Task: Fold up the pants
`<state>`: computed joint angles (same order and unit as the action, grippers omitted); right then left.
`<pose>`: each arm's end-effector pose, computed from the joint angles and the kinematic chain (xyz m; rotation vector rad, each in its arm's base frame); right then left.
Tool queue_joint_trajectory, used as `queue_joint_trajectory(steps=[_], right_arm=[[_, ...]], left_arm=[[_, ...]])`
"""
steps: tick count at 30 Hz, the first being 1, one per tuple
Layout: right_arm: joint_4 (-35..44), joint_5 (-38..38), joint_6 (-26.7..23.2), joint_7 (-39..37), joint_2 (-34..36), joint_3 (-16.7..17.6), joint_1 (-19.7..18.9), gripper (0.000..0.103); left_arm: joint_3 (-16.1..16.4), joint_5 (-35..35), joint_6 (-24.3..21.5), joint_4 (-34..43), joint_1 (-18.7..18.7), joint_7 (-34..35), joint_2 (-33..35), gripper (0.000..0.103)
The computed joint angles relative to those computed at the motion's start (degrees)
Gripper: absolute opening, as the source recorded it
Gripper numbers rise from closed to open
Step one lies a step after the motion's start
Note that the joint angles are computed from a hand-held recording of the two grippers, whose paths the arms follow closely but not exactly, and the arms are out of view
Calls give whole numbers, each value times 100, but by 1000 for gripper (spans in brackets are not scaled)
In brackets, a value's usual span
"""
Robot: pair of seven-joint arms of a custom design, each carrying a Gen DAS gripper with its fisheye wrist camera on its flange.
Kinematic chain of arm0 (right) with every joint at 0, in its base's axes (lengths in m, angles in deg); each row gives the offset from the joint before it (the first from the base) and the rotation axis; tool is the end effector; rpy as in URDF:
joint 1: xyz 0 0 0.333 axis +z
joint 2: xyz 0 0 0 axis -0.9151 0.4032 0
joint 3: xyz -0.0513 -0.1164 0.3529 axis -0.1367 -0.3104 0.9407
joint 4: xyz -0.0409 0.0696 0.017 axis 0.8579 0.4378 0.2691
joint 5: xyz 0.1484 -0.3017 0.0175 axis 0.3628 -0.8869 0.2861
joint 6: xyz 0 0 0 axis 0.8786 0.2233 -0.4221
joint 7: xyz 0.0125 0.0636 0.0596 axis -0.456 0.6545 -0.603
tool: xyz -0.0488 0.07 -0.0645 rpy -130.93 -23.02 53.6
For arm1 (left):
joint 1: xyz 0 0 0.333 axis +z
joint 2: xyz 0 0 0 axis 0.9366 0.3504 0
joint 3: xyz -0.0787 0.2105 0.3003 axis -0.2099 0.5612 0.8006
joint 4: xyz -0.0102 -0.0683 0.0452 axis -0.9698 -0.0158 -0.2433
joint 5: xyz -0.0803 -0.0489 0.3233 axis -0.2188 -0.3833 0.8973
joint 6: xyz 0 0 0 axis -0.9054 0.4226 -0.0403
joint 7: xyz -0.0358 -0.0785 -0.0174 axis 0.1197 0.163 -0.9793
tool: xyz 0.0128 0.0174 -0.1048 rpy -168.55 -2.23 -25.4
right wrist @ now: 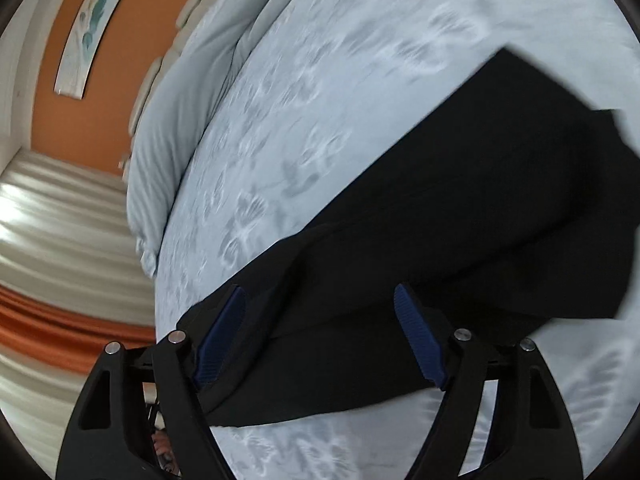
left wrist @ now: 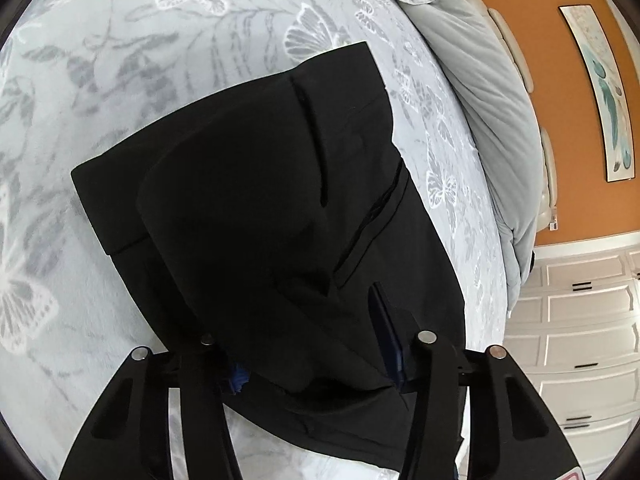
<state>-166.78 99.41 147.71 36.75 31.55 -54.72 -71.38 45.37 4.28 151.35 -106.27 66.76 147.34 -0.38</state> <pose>0.5906 -0.0417 0.5207 -1.4347 1.8431 0.3927 0.2661 0.1363 0.5091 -2.8816 0.4364 -1.1564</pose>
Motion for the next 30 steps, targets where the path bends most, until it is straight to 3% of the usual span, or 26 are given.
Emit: queue_joint_trajectory(steps=[3,6,8,9,10,12,14,16,18,20,22,24,25,26,27,28,30], right_arm=[[356,37,-268,248,315,115,68,75],[679,-246,-72,607,621,208,291,74],[708,-482,337,743,728,233,442,40],[672,-606,559,724,739,250,506,1],[576,-608,851,557,681,294,542,1],[428,8,1072,-175,408,475,367,1],[132,800,1214,-1630,-285,600,251,1],[-388,838,1190,-2427,-980,438,298,1],[-740,87,1209,-1956,-1143,234,372,1],[-962,-1785,1199,-151,-859,-24,405,2],[-853,-2605,845,651,-608,-92,232,5],[-834,-1973,660,371,-626,-299,112,9],[-811,-1327,477,62,-659,-340,-61,20],[-811,-878,378,-136,-681,-363,-159,34],[-803,-482,324,-297,-697,-385,-235,69],[-784,-245,338,-390,-691,-392,-267,79],[-603,25,52,-529,-581,-379,-311,79]], left_arm=[[129,-73,26,-47,-82,69,-68,45],[82,14,-69,-13,10,130,-11,38],[57,71,-127,10,72,188,40,31],[82,70,-156,30,68,235,72,24],[107,57,-164,31,72,280,91,15],[343,-107,-107,-13,-95,480,13,11],[487,-260,-31,-66,-222,624,-145,9],[513,-236,-105,-69,-176,728,-226,9],[490,-187,-298,-37,-69,772,-216,9],[426,-219,-439,-48,65,734,-188,9],[414,-306,-462,-66,86,774,-210,11],[308,-298,-514,-63,209,761,-211,12],[250,-307,-524,-78,271,727,-222,13],[189,-316,-532,-85,328,676,-226,14],[101,-323,-518,-103,385,602,-228,14],[21,-304,-513,-113,444,536,-226,14],[-192,-197,-529,-148,611,371,-255,14]])
